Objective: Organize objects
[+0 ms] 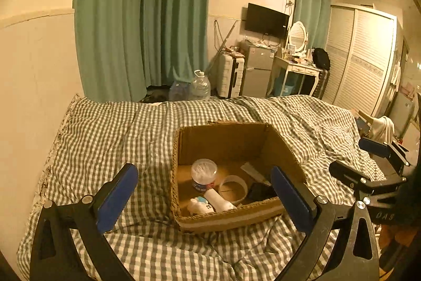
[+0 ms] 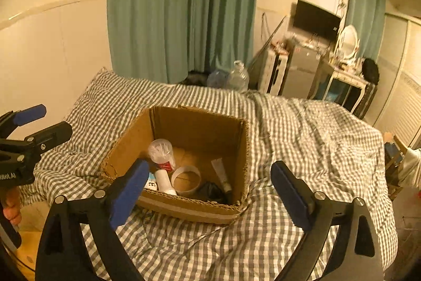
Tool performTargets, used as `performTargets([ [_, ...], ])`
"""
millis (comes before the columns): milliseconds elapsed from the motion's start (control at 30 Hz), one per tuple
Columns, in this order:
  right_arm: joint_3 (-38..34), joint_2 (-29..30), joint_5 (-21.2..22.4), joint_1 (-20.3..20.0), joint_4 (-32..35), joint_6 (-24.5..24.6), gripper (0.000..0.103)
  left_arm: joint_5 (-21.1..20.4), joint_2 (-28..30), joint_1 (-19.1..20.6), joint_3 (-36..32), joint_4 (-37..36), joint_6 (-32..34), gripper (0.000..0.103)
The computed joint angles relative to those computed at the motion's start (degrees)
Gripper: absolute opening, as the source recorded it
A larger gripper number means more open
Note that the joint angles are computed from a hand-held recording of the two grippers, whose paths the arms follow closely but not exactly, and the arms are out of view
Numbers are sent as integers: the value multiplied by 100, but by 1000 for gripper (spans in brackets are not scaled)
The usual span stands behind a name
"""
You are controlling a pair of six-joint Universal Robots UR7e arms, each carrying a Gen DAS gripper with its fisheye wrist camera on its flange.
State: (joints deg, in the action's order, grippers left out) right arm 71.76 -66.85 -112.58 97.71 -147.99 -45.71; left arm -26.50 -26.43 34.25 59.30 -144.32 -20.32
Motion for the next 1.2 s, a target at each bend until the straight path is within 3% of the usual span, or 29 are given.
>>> performTargets([
  [200, 571, -199, 356, -384, -626, 5, 96, 573, 367, -21, 56, -393, 85, 103],
  [300, 813, -238, 617, -605, -1080, -52, 96, 645, 518, -5, 133, -558, -6, 103],
  [433, 1068, -283, 881, -830, -1547, -91, 100, 541, 606, 67, 227, -260, -470, 103],
  [533, 1118, -304, 1009, -914, -1595, -3, 101, 810, 703, 53, 212, -84, -711, 103],
  [633, 1195, -324, 1116, -965, -1711, 18, 103, 991, 797, -5, 306, -697, -260, 103],
  [833, 1270, -267, 987, -972, -1721, -66, 103, 1023, 742, -69, 459, -1097, -242, 103],
  [1200, 1379, -190, 883, -975, -2031, -258, 103, 1050, 657, -33, 549, -836, -529, 103],
])
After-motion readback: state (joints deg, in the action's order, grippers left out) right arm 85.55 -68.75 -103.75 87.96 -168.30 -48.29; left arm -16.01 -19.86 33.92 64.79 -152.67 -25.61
